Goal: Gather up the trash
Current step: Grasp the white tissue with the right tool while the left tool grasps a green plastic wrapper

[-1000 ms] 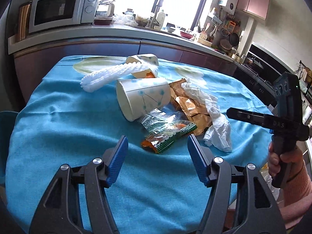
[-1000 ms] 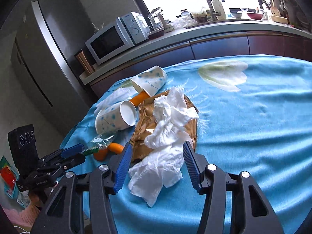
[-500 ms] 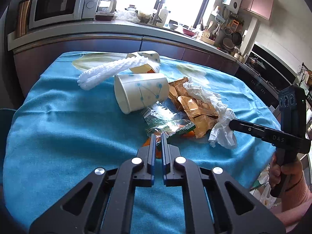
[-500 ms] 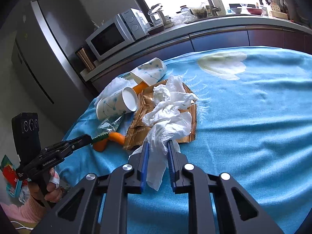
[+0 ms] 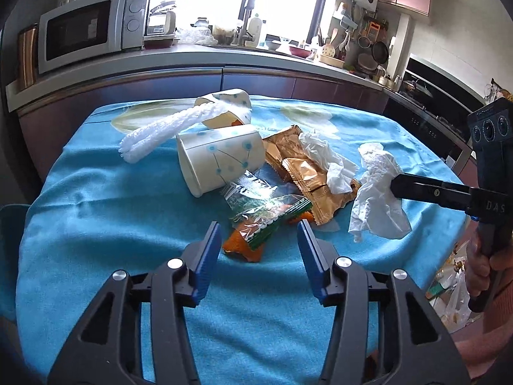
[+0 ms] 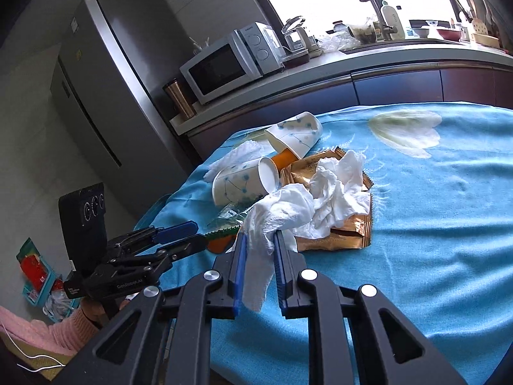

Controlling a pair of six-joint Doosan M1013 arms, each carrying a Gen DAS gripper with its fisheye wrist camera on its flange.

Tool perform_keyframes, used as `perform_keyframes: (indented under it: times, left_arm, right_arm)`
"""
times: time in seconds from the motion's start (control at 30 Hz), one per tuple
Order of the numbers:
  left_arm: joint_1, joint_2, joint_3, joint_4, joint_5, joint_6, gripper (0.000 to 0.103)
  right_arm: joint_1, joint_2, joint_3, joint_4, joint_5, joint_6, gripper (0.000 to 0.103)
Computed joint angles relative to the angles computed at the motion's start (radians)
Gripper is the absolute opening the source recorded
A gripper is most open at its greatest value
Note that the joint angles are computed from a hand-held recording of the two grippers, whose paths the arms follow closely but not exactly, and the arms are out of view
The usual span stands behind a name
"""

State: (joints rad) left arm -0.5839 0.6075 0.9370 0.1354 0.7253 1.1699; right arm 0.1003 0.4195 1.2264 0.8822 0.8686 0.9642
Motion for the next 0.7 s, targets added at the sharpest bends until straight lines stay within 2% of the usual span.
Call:
perform_keyframes:
  times: [0.07, 0.13, 0.17, 0.23, 0.33, 0.7]
  left_arm:
    - [0.002, 0.022, -0.035, 0.000, 0.038, 0.000, 0.047]
    - [0.007, 0.039, -0.060, -0.027, 0.065, 0.015, 0.029]
    - [0.008, 0.042, -0.064, -0.038, 0.069, 0.015, 0.028]
    - [0.010, 0.042, -0.062, -0.040, 0.061, 0.005, 0.020]
    - [0.010, 0.028, -0.039, -0.037, 0.032, -0.012, 0.014]
    - [0.011, -0.081, 0.108, -0.042, -0.113, -0.019, 0.010]
  right_arm:
    - [0.004, 0.005, -0.004, -0.002, 0.000, 0.002, 0.015]
    - [0.005, 0.012, -0.009, 0.002, 0.006, 0.005, 0.016]
    - [0.005, 0.014, -0.010, 0.002, 0.006, 0.007, 0.016]
    - [0.005, 0.018, -0.012, 0.006, 0.010, 0.009, 0.016]
    - [0.003, 0.023, -0.015, 0.016, 0.017, 0.006, 0.016]
    - [0.017, 0.035, -0.043, 0.057, 0.039, -0.044, 0.016]
